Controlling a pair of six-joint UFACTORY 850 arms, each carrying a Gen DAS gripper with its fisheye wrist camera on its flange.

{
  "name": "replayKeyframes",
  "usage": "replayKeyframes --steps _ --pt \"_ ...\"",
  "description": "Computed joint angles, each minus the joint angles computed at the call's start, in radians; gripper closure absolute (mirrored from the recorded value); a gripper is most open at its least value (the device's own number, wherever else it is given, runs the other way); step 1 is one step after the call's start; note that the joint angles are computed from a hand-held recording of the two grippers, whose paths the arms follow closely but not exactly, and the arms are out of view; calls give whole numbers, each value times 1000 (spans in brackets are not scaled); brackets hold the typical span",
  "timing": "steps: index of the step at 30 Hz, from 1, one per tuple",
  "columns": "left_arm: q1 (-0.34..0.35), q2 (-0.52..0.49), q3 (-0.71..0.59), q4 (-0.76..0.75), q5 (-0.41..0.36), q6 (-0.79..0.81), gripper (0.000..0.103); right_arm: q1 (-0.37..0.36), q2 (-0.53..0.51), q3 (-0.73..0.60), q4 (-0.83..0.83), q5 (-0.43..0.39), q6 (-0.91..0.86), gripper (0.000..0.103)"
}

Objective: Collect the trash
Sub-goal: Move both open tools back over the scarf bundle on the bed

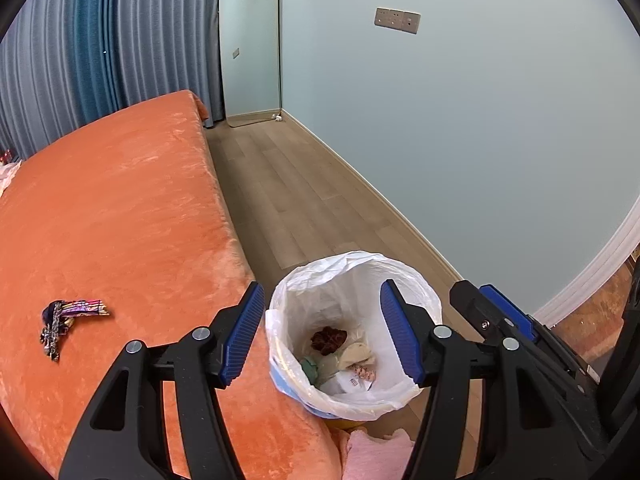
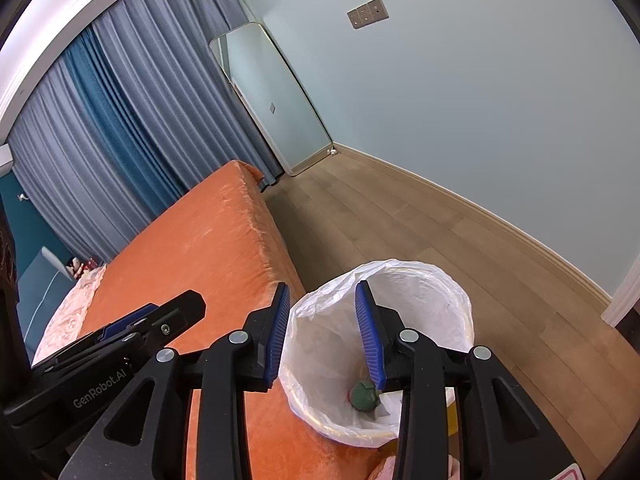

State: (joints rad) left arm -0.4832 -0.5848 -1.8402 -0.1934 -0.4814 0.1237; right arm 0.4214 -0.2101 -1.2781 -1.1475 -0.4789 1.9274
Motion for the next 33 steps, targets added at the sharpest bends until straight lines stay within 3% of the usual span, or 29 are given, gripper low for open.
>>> replayKeyframes --steps 17,33 --pt "67 58 59 -13 19 -29 45 33 -67 -109 87 4 -165 59" --pt "166 98 116 -34 39 -73 45 92 -177 -271 198 -13 -352 59"
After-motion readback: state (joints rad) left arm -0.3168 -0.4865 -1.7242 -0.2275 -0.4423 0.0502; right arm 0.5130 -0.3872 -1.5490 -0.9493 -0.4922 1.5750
